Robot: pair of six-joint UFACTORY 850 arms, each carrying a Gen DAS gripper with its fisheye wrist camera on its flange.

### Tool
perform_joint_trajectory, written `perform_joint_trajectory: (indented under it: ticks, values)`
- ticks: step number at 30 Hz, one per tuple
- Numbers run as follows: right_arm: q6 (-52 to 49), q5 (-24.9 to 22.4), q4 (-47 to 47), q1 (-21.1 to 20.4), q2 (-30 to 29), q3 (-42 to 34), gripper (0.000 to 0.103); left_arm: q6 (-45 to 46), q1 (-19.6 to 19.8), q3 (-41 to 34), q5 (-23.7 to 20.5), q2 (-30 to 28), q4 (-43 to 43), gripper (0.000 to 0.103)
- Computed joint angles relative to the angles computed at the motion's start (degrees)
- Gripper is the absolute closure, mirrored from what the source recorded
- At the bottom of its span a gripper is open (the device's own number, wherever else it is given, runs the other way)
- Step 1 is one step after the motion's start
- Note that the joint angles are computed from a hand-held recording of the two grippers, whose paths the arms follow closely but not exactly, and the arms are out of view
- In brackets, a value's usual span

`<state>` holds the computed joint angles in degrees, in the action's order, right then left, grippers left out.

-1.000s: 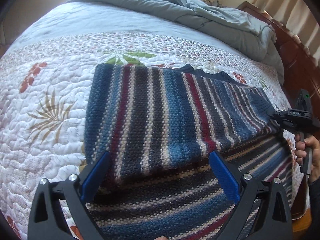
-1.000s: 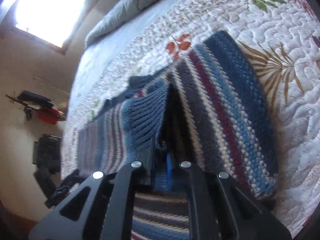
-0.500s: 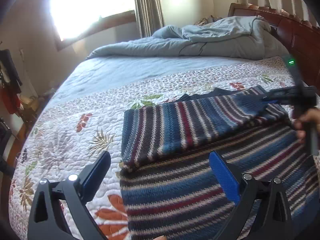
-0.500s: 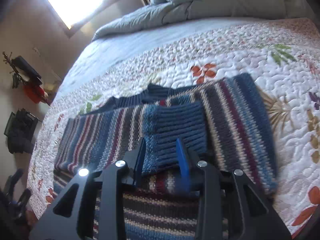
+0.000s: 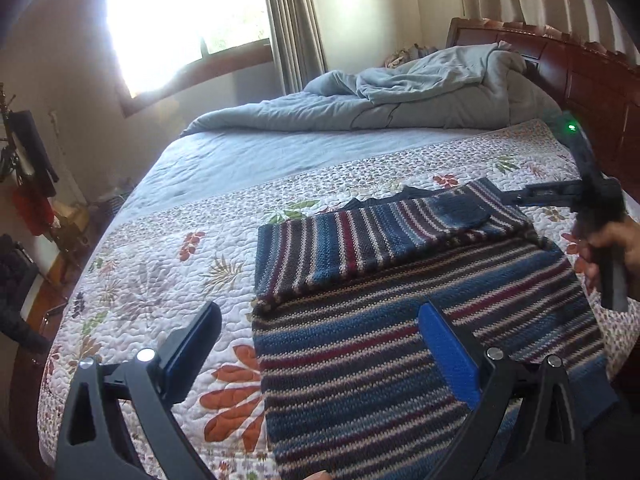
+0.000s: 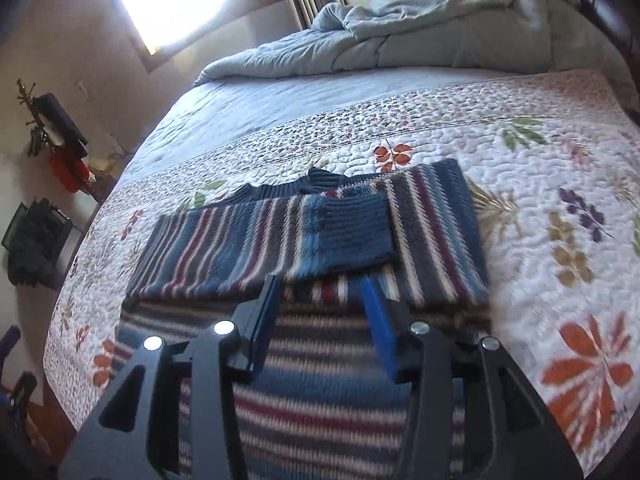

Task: Fold small clothes
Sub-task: 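Grasp the sweater's ribbed hem with both grippers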

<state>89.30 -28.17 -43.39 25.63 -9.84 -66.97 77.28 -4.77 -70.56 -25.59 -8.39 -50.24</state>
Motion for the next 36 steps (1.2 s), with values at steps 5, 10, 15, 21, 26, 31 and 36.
perform_joint_trajectory:
  ticks: [5, 10, 15, 21, 26, 31, 36]
  values:
    - [14.5, -1.3, -6.4, 7.5, 8.7, 7.8, 0.041, -0.2, 2.2, 3.6, -2.9, 4.5, 0.7, 0.004]
    - [23.3, -8.9, -8.1, 16.8, 13.7, 12.1, 0.025, -1.6, 6.3, 5.8, -10.4, 7.0, 1.0, 0.004]
    - [28.9, -18.1, -8.6, 26.0, 17.5, 14.7, 0.013, -4.4, 15.0, 4.5, -22.4, 4.9, -3.0, 0.004]
    - [37.2, -23.4, -7.8, 34.5, 21.4, 19.4, 0.012, -8.3, 22.5, 3.8, -34.3, 0.7, -2.5, 0.004]
    - [49.3, -21.0, -8.7, 37.7, 25.7, 25.4, 0.012, -15.3, 24.8, 3.2, -46.1, -4.8, -1.4, 0.004]
    - [67.7, -11.9, -16.1, 37.4, 31.4, 33.0, 0.012, -24.7, 24.0, 2.7, -49.1, -10.2, 1.9, 0.004]
    - [78.5, -3.4, -23.7, 34.1, 34.8, 38.2, 0.032, -28.9, 23.2, 3.0, -50.3, -13.3, 2.2, 0.004]
